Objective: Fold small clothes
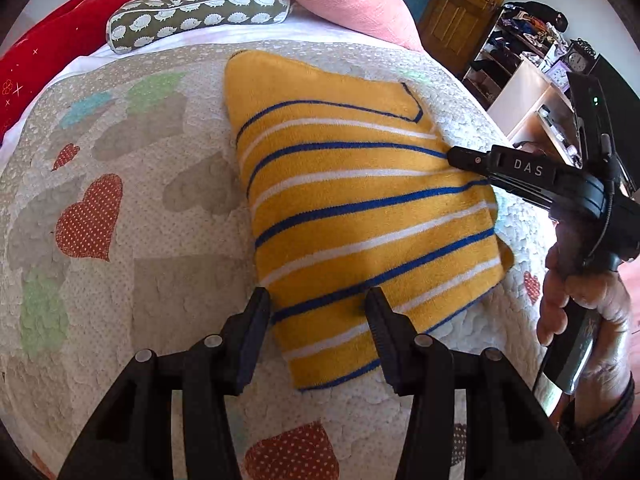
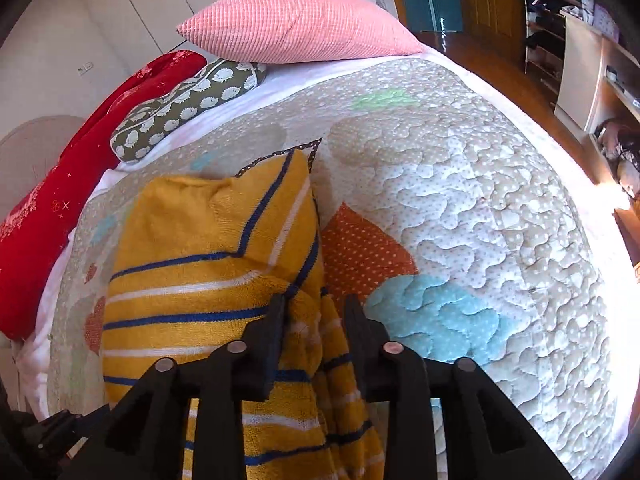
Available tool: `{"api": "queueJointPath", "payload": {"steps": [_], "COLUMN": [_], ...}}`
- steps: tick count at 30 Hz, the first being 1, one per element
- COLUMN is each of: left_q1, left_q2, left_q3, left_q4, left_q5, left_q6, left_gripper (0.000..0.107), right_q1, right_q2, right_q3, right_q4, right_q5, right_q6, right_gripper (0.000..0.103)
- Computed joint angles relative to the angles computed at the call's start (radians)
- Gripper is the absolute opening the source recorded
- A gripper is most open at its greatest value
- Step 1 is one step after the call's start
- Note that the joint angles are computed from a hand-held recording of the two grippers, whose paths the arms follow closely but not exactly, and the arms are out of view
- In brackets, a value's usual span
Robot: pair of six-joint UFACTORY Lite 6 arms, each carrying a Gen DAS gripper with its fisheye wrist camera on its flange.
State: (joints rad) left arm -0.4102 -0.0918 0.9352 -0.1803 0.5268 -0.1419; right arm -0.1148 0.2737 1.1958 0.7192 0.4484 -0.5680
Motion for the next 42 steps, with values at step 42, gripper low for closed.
{"api": "queueJointPath", "payload": {"steps": [42], "left_q1": [0.469], "left_q2": [0.119], "left_q3": [0.06], "left_q4": [-0.311], "left_q5": [0.066], "left_q6": [0.595], "left_gripper": [0.061], "right_q1": [0.145], "right_q2": [0.232], "right_q3": [0.09], "right_q4": [0.672], "right_q5": [0.157], "right_q6": [-0.321], "right_gripper": [0.062]}}
